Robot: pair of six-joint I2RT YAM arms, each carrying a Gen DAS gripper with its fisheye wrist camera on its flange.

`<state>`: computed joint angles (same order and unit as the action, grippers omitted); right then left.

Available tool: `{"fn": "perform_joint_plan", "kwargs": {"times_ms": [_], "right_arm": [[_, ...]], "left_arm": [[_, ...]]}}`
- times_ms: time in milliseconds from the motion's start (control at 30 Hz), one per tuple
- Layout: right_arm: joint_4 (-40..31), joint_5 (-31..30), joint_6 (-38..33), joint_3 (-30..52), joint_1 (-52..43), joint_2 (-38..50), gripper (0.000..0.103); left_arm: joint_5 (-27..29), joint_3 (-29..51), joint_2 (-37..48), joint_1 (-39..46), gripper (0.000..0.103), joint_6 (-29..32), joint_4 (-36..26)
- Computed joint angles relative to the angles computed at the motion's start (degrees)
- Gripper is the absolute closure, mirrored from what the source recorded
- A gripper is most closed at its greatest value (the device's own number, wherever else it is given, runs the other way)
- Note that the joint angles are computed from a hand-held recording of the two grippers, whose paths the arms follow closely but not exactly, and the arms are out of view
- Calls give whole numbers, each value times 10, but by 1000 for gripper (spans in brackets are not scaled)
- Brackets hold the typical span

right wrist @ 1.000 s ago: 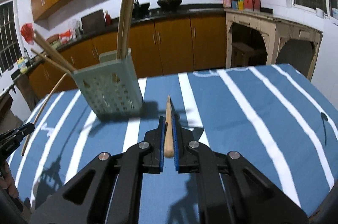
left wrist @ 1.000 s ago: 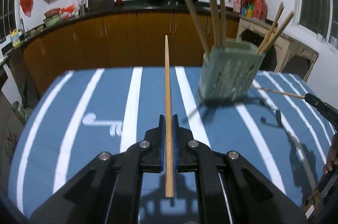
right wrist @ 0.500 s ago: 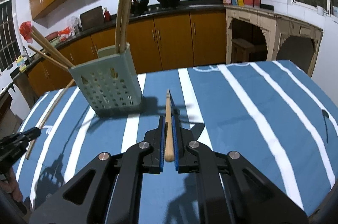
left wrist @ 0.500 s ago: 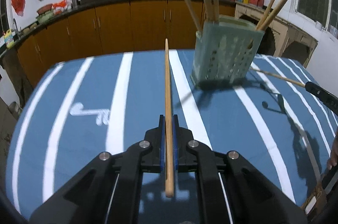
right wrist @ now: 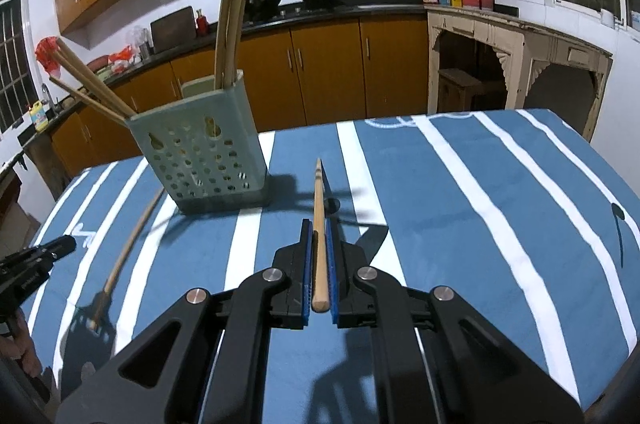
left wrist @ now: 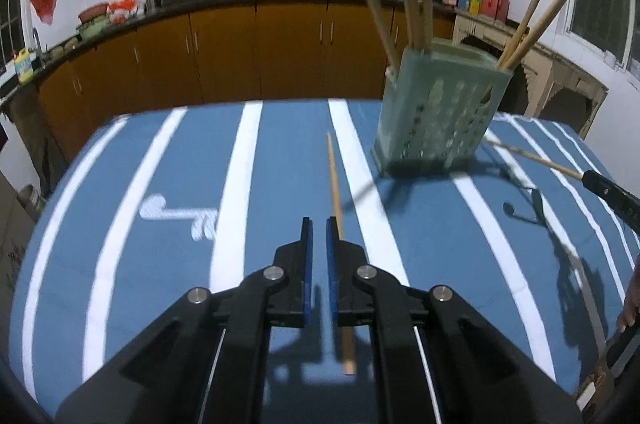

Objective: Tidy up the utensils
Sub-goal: 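Lift the right tool's chopstick toward the green holder while the left tool carries its own, then raise both held chopsticks upright above the green holder's opening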

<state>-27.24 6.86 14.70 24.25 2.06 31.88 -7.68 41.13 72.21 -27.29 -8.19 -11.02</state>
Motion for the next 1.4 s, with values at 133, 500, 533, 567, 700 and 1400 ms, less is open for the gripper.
{"fn": "perform_joint_plan", "kwargs": {"times_ms": [133,500,533,567,700,1400], "right_arm": [[3,-3,-3,-5,-5,7,95],[6,-13,1,-15,-11,16,95],[6,-14,2,-15,-12,16,95],[6,-14,2,-15,-12,16,95],[4,-16,0,-12,-14,14,95],[-12,-33,-14,22,-38,-37,95]], "left_arm": [[25,-11,3,4,84,-2,-5],[-27,-62,77,-83,80,-23,40],[-25,-60,80,-83,88,-21,41],[-19,-55,85,-80,94,-20,39],[4,-35,102,-48,96,-13,40],[28,-11,-107,14,95,-10,17]]}}
